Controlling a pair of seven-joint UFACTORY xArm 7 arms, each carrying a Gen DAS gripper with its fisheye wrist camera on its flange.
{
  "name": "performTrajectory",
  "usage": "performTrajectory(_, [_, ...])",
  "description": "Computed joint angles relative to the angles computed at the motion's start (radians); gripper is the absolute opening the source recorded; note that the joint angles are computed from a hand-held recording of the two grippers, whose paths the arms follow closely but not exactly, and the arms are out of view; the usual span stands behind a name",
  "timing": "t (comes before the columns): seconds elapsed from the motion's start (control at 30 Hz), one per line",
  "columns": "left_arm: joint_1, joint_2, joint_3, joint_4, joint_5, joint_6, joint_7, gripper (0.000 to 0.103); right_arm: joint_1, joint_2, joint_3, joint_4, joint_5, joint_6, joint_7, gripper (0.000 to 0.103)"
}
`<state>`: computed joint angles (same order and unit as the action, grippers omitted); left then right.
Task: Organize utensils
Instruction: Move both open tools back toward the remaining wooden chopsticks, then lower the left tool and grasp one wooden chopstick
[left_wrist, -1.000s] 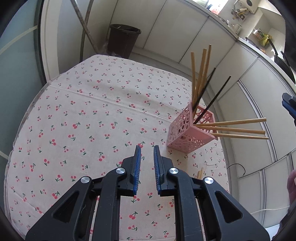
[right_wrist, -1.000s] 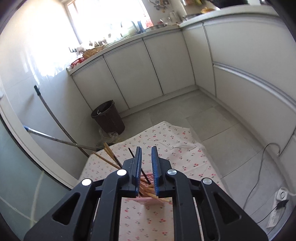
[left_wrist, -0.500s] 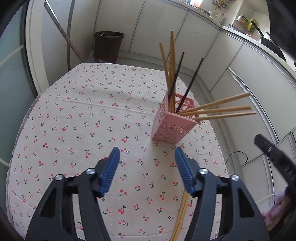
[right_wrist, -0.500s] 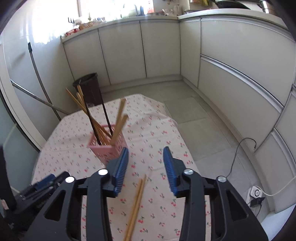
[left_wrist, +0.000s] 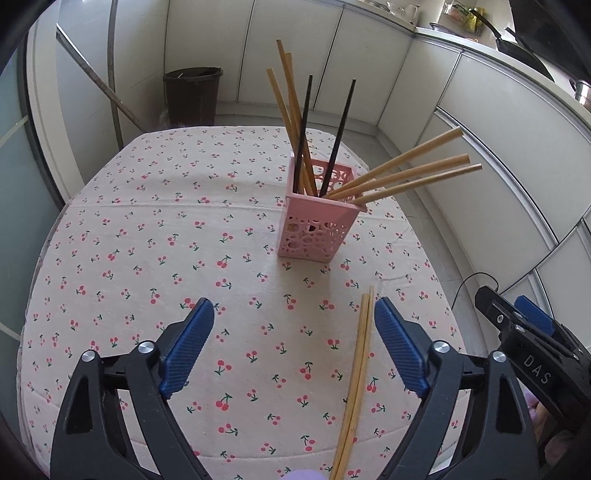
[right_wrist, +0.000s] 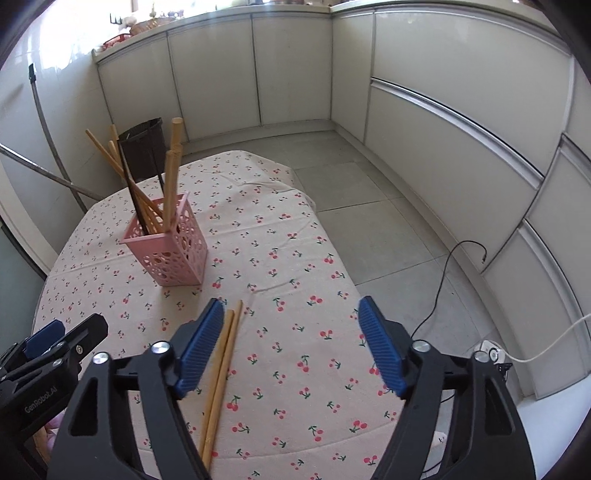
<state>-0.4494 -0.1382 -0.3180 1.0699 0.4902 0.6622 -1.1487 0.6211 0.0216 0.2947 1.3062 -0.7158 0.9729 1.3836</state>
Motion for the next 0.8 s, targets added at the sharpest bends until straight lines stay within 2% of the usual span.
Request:
performTrajectory(0.2, [-0.013,0.023,-0.006,0.023,0.007,0.023,-0.002,0.093,-0.014,-0.037,0.002,-0.051,0.046,0.014,0.023,0.090])
performTrajectory(0.3, [-0.024,0.043,-0.001,0.038,-0.002,0.035,0.005,0.095,-0.032,-0.075,0.002,-0.105,0.103,-0.019,0.025,0.094])
performTrajectory(0.7, [-0.090,0.255,0.061,0.178,-0.166,0.106,0.168,0.096,-0.110,-0.244,0.004,-0.380,0.527,-0.228,0.016,0.094])
performTrajectory(0.8, [-0.098,0.313,0.078,0.220,-0.229,0.142,0.217,0.096,-0.115,-0.275,-0.011,-0.446,0.646,-0.326,-0.007,0.094])
